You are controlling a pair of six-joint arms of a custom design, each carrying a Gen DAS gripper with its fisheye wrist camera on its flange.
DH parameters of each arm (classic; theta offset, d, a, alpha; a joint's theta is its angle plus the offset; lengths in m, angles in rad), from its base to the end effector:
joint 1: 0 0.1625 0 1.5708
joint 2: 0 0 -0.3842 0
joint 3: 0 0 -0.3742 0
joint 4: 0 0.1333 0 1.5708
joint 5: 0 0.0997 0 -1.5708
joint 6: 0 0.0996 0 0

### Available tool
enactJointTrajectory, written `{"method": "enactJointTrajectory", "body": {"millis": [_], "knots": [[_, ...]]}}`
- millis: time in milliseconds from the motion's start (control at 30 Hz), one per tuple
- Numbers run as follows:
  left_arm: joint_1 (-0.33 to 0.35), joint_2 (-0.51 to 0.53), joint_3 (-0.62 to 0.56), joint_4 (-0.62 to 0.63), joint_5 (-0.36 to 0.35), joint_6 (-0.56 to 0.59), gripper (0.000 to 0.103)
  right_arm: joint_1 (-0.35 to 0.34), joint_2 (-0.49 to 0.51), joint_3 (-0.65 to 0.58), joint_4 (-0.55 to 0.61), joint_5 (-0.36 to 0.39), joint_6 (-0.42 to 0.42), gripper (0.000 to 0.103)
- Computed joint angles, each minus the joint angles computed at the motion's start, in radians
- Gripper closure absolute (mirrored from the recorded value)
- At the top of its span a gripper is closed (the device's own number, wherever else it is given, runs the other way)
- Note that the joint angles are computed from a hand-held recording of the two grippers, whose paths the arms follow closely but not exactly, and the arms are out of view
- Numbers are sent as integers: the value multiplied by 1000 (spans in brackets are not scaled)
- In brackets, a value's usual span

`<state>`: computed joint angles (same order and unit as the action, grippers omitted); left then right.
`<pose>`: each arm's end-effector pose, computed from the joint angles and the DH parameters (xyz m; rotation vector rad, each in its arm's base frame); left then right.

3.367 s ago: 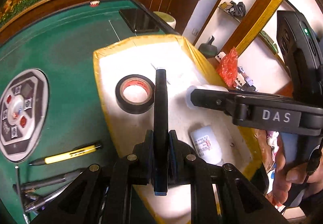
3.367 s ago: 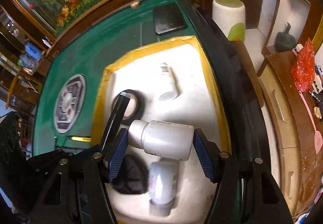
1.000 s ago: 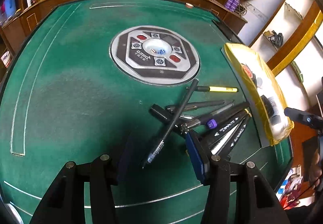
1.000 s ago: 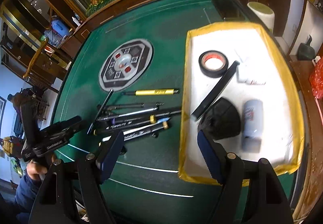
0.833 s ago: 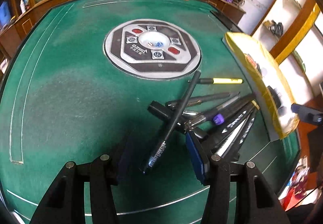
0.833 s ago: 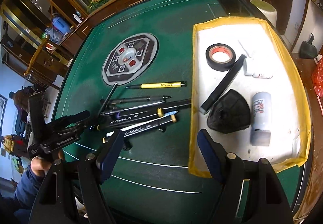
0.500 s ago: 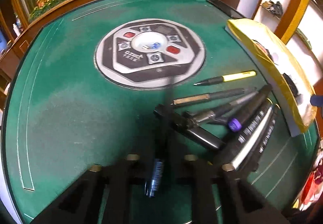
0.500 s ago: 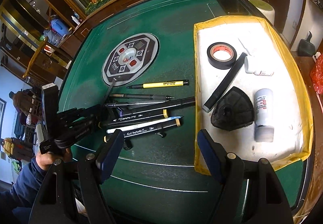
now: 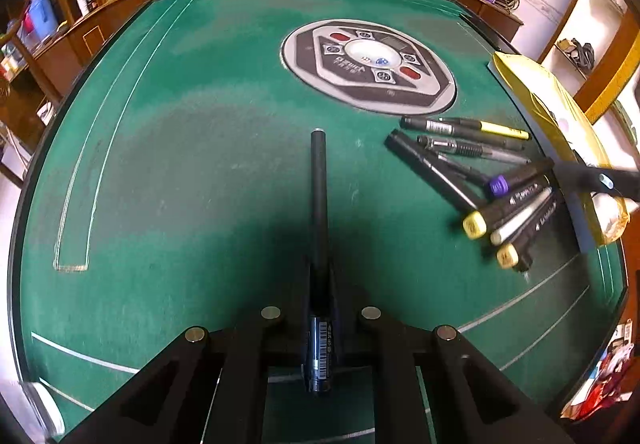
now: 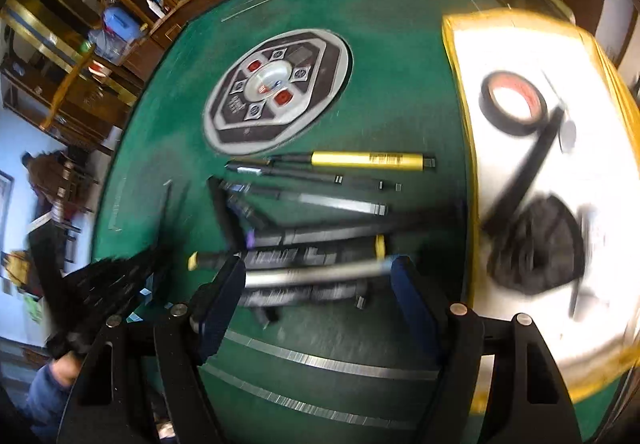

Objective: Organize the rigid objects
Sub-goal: 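Grasp a cream-capped black marker with the right tool while the left tool grasps a black pen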

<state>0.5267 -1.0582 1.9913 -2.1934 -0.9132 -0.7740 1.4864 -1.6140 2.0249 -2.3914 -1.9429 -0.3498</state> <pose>-0.3191 -0.4102 0.0911 0.4629 2.4277 -0.4269 0.0584 -0.4614 0.3515 0.2490 -2.6516 0.4320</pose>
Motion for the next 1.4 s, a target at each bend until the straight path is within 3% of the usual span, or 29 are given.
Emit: {"method": "enactJointTrajectory", "body": {"millis": [100, 200, 267, 433, 633, 700, 767, 900, 1233, 1333, 1367, 1400], "knots": [[-6, -12, 14, 1, -1, -18, 95, 10, 68, -21, -43, -77, -5, 29], [-12, -29, 34, -6, -2, -28, 95, -5, 63, -13, -9, -75, 10, 28], [-12, -37, 42, -11, -5, -32, 95, -9, 33, 7, 28, -50, 16, 28], [-9, -43, 50, -27, -11, -28, 95, -49, -63, 26, 289, 110, 55, 28], [-9, -54, 63, -42, -17, -17, 95, -49, -124, 65, 276, 58, -22, 28], [-11, -54, 64, -42, -16, -12, 95, -49, -129, 69, 277, 72, -28, 30], [-12, -57, 66, -41, -15, -7, 95, -34, -127, 79, 271, 74, -62, 34], [-17, -69, 80, -45, -23, -3, 95, 40, -96, 113, 251, 1, -160, 39], [-24, -90, 101, -48, -28, -11, 95, 149, -61, 204, 237, -102, -300, 56], [-25, -93, 107, -54, -28, -9, 94, 167, -56, 222, 232, -135, -325, 70], [-26, -93, 109, -57, -27, -8, 94, 171, -58, 229, 223, -138, -340, 85], [-26, -94, 110, -59, -27, -8, 94, 173, -55, 227, 239, -138, -342, 88]]}}
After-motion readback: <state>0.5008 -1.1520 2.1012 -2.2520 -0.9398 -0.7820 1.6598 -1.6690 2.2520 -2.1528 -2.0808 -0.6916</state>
